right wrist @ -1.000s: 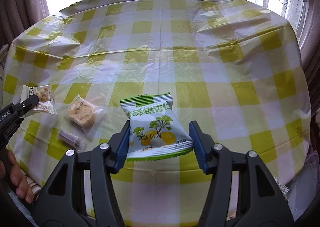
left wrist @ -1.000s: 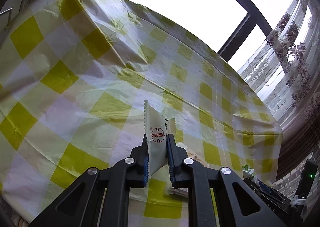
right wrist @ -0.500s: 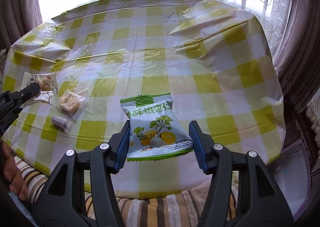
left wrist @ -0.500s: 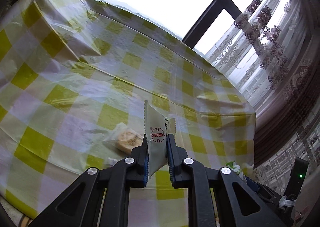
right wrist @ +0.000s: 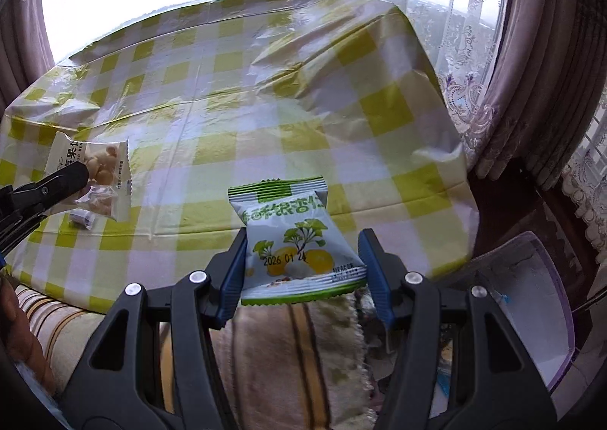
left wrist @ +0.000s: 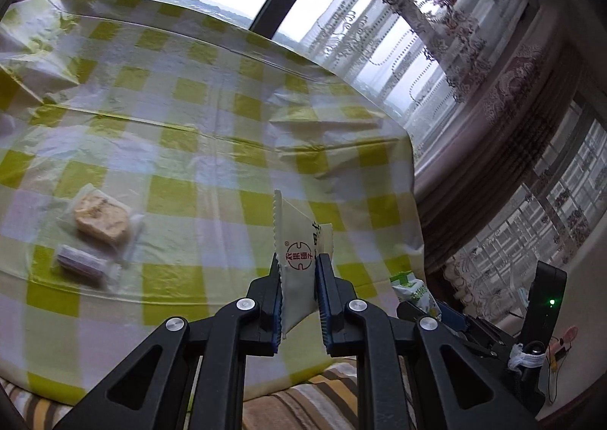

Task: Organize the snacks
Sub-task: 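Open right tool over the box while left tool releases the white wrapper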

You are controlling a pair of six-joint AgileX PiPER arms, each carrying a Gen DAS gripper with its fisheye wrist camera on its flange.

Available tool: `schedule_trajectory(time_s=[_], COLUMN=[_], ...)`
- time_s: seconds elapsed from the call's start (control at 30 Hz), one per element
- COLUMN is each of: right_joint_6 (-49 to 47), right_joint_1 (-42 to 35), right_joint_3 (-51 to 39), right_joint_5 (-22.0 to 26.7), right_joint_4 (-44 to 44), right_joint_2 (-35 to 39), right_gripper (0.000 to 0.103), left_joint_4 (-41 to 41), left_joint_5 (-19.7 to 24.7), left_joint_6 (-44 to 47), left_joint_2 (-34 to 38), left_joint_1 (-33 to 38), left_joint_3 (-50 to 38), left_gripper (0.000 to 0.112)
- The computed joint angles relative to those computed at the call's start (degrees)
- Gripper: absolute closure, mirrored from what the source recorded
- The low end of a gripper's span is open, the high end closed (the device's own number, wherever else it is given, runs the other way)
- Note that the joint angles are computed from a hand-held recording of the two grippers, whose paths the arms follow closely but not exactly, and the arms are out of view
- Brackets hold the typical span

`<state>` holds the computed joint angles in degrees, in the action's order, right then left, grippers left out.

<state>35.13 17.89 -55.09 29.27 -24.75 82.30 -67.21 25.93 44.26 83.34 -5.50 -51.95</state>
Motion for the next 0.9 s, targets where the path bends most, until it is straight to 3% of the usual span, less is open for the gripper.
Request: schedule_trajectory(time_s=[0.43,0.7,0.9], right_joint_6=[-20.46,-37.48,-45.67], right_joint_1=[-24.9,-42.23,-49.13], right_joint_3=[10.22,10.96,9.28], right_joint_5=[-4.74,-6.75,-6.92], right_joint_4=[11.94,23.28,29.61], right_joint_2=[-6.69,-4.35,-2.15], right_gripper=[0.043,0.043,0.043], left_joint_4=[13.38,21.84,26.77], left_joint_5=[1.45,6.02,11.93], left_joint_6=[-13.61,-21.39,-25.67], left_joint_2=[5.98,11.27,16.34], left_joint_1=[-16.98,-25.26,-31.7], left_joint_3=[-7.78,-14.53,-20.49], left_gripper=[0.096,0.096,0.096])
